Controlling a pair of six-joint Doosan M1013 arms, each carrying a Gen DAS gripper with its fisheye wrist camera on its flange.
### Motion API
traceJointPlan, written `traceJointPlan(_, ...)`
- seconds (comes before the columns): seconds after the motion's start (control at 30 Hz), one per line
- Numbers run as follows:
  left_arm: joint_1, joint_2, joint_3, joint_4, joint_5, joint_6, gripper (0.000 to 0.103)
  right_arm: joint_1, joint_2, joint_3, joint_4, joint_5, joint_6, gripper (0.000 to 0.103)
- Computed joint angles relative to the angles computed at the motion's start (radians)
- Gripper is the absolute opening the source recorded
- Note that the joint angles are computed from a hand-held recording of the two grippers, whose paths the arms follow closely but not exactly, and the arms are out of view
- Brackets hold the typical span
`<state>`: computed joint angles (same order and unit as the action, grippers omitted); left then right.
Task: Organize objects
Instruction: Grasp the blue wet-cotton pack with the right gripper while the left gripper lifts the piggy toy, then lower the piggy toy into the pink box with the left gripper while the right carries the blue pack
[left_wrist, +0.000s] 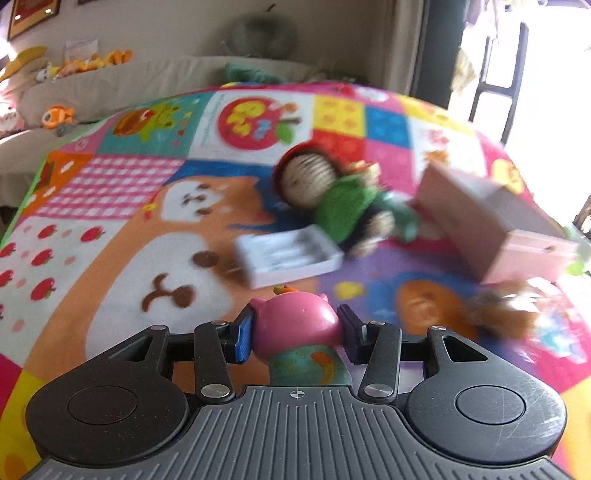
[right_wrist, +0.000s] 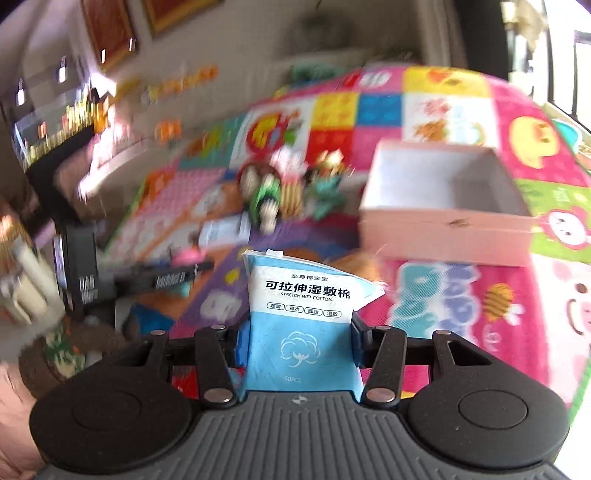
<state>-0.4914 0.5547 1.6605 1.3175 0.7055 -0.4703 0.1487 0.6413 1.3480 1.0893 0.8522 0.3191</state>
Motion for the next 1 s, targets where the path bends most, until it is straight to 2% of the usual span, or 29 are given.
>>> traceJointPlan(0.07,-0.014,-0.010,-0.023,0.050,-0.005,0.001,0.051,-0.023,0.010,-0.012,0.086,0.009,-0.025,0.049)
traceJointPlan(0.17,-0.005,-0.010,-0.101,0.090,-0.108,0.056,0.051,-0.040,0.019,-0.035,0.165,-0.041,-0.049,0.049)
traceJointPlan(0.23,0.022,0.018,-0.188,0.031,-0.231,0.121,0.052,-0.045,0.025,-0.058,0.193,-0.080,-0.055,0.049)
traceJointPlan(0.3,0.049,0.076,-0.302,-0.123,-0.333,0.258,0.052,-0.051,0.036,-0.089,0.213,-0.097,-0.058,0.049)
traceJointPlan(0.33,0.055,0.107,-0.354,-0.187,-0.346,0.330,0.053,-0.053,0.039,-0.097,0.226,-0.109,-0.071,0.049)
traceJointPlan(0.4,0.055,0.190,-0.488,-0.283,-0.301,0.464,0.053,-0.055,0.043,-0.112,0.261,-0.152,-0.114,0.049)
traceJointPlan(0.43,0.052,0.239,-0.567,-0.339,-0.236,0.540,0.054,-0.058,0.045,-0.117,0.274,-0.170,-0.131,0.049)
traceJointPlan(0.5,0.045,0.337,-0.734,-0.478,-0.041,0.711,0.054,-0.054,0.054,-0.135,0.263,-0.217,-0.127,0.049)
traceJointPlan(0.57,0.048,0.384,-0.806,-0.569,0.067,0.805,0.054,-0.049,0.066,-0.153,0.225,-0.251,-0.099,0.049)
traceJointPlan(0.63,0.051,0.384,-0.788,-0.605,0.056,0.849,0.054,-0.048,0.084,-0.180,0.178,-0.249,-0.053,0.049)
traceJointPlan(0.7,0.049,0.356,-0.726,-0.553,-0.009,0.838,0.055,-0.045,0.109,-0.214,0.128,-0.249,0.002,0.049)
traceJointPlan(0.73,0.051,0.338,-0.695,-0.532,-0.041,0.803,0.055,-0.038,0.128,-0.245,0.089,-0.250,0.040,0.049)
traceJointPlan(0.8,0.056,0.283,-0.596,-0.403,-0.136,0.635,0.055,-0.017,0.165,-0.300,0.012,-0.257,0.094,0.049)
traceJointPlan(0.87,0.055,0.231,-0.505,-0.219,-0.159,0.422,0.054,0.008,0.211,-0.369,-0.082,-0.262,0.144,0.049)
traceJointPlan(0.9,0.059,0.214,-0.478,-0.177,-0.168,0.365,0.053,0.023,0.235,-0.404,-0.131,-0.272,0.163,0.049)
traceJointPlan(0.93,0.065,0.200,-0.457,-0.166,-0.189,0.335,0.053,0.038,0.256,-0.435,-0.185,-0.285,0.185,0.049)
traceJointPlan(1.0,0.087,0.195,-0.458,-0.251,-0.276,0.370,0.053,0.064,0.292,-0.488,-0.283,-0.303,0.233,0.049)
